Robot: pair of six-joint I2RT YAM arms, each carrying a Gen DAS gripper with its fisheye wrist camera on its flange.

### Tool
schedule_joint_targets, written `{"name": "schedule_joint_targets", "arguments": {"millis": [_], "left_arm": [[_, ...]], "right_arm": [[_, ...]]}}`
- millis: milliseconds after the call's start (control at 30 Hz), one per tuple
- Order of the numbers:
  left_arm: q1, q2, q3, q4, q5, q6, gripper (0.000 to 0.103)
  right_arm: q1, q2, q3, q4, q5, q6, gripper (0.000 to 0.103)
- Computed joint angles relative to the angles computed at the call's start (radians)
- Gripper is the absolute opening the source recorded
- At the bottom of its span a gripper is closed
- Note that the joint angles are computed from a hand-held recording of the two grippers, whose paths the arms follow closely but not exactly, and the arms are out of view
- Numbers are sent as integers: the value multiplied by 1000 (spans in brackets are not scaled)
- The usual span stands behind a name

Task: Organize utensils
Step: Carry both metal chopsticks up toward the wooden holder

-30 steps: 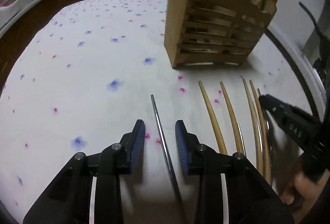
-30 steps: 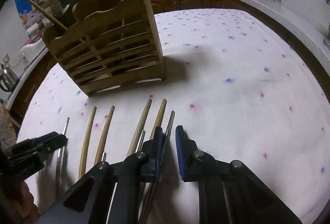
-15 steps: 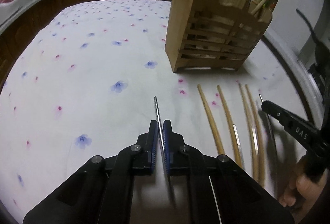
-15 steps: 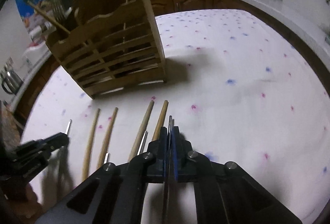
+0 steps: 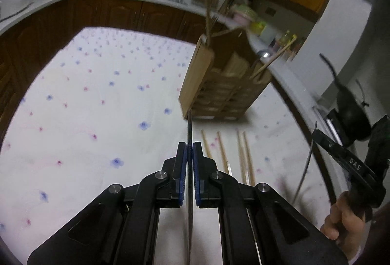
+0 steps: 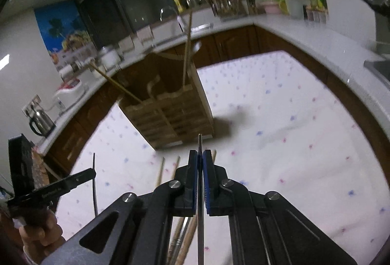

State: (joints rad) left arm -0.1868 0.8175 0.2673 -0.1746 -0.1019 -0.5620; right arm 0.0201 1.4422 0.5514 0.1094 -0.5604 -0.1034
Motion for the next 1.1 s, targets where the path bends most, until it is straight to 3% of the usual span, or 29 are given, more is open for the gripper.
{"name": "schedule_joint_targets", "arguments": {"millis": [233,433,1100], "left_arm": [[-42,-185,47,-160,-40,-5,4],[-75,-241,69,-215,-74,-7,4],[-67,-260,107,-224,-87,13,4]], "right_arm": [[-50,-165,-10,-50,-63,23,4],[-63,-215,-8,-67,-84,30,4],[-70,-256,15,-92,-101,44,4]]}}
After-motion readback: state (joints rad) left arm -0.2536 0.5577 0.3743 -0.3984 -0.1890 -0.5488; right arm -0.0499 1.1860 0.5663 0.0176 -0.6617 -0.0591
